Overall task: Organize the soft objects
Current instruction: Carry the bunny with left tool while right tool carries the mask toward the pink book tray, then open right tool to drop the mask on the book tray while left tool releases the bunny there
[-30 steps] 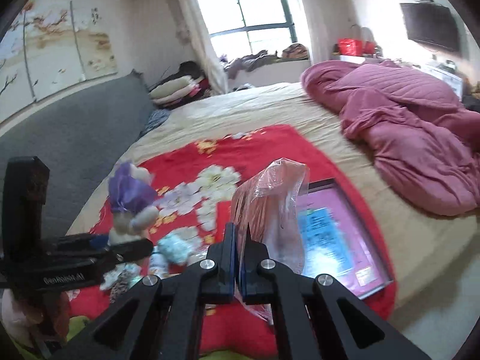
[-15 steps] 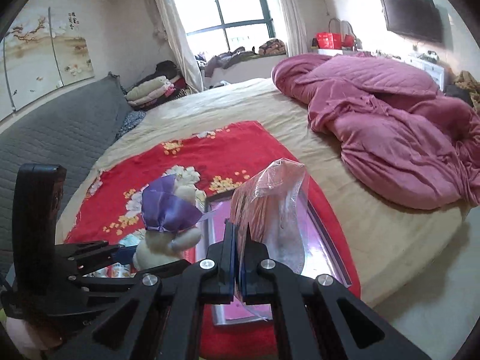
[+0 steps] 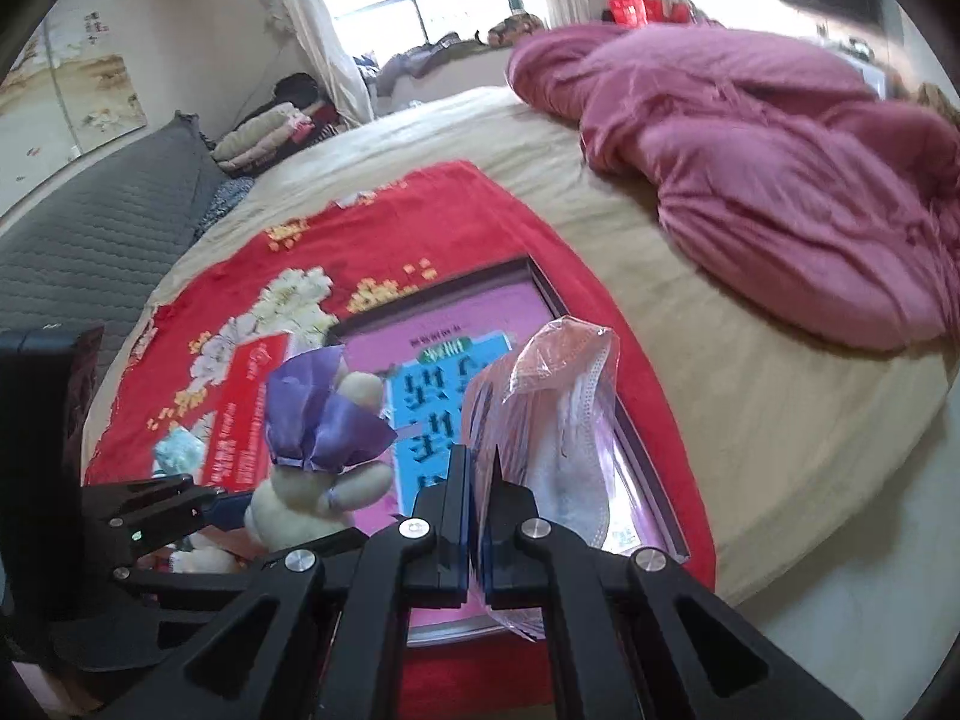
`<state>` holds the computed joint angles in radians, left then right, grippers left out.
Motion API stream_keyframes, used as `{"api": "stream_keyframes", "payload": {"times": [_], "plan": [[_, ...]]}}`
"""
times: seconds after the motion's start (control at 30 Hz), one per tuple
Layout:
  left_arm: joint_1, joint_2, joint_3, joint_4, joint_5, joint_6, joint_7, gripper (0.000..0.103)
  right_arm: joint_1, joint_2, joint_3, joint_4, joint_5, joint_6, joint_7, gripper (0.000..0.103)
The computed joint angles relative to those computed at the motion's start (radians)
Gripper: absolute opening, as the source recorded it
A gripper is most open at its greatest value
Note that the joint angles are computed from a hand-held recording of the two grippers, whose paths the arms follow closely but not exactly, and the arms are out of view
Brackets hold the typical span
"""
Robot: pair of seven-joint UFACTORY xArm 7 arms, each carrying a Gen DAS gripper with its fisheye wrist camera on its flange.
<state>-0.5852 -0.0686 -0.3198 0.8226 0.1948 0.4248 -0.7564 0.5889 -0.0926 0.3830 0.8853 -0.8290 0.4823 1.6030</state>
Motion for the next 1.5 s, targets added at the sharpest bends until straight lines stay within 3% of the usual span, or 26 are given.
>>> {"api": "stream_keyframes", "payload": {"times": [0.2, 0.53, 0.63, 0.73, 0.8, 0.97, 1.07, 1.2, 1.33, 1.4, 1.5], "plan": [[-0.017, 0.093, 0.005, 0.034, 0.015, 0.0, 0.007, 0.05, -0.011, 0.047, -0.037, -0.039, 0.057, -0.092, -0.053, 0.002], [-0.069, 0.187, 0.045, 0.097, 0.124, 0.042, -0.07, 0.052, -0.003, 0.091, -0.081, -0.077, 0.123, -0.109, -0.09, 0.005], [-0.082, 0.206, 0.053, 0.115, 0.158, 0.068, -0.099, 0.053, 0.005, 0.092, -0.079, -0.065, 0.138, -0.066, -0.117, 0.006], [-0.09, 0.22, 0.059, 0.126, 0.173, 0.084, -0.109, 0.053, 0.015, 0.089, -0.074, -0.052, 0.148, -0.02, -0.149, 0.018], [-0.095, 0.218, 0.061, 0.123, 0.185, 0.086, -0.122, 0.053, 0.02, 0.085, -0.071, -0.045, 0.154, 0.016, -0.158, 0.038], [-0.091, 0.205, 0.057, 0.104, 0.175, 0.065, -0.12, 0.053, 0.008, 0.049, -0.068, -0.08, 0.164, -0.018, -0.155, 0.04], [-0.084, 0.181, 0.051, 0.076, 0.154, 0.039, -0.11, 0.054, 0.01, 0.068, -0.063, -0.069, 0.239, -0.01, -0.233, 0.041], [-0.083, 0.132, 0.046, 0.034, 0.19, 0.014, -0.146, 0.067, 0.009, 0.044, -0.062, -0.096, 0.253, -0.05, -0.223, 0.041], [-0.063, 0.093, 0.036, 0.0, 0.199, -0.021, -0.167, 0.07, 0.001, 0.006, -0.042, -0.098, 0.246, -0.022, -0.222, 0.042], [-0.054, 0.091, 0.031, 0.002, 0.201, -0.022, -0.162, 0.071, -0.001, 0.02, -0.044, -0.088, 0.283, -0.032, -0.274, 0.051], [-0.043, 0.069, 0.027, -0.01, 0.205, -0.028, -0.173, 0.071, 0.008, 0.086, -0.056, -0.05, 0.395, -0.014, -0.403, 0.051]]}}
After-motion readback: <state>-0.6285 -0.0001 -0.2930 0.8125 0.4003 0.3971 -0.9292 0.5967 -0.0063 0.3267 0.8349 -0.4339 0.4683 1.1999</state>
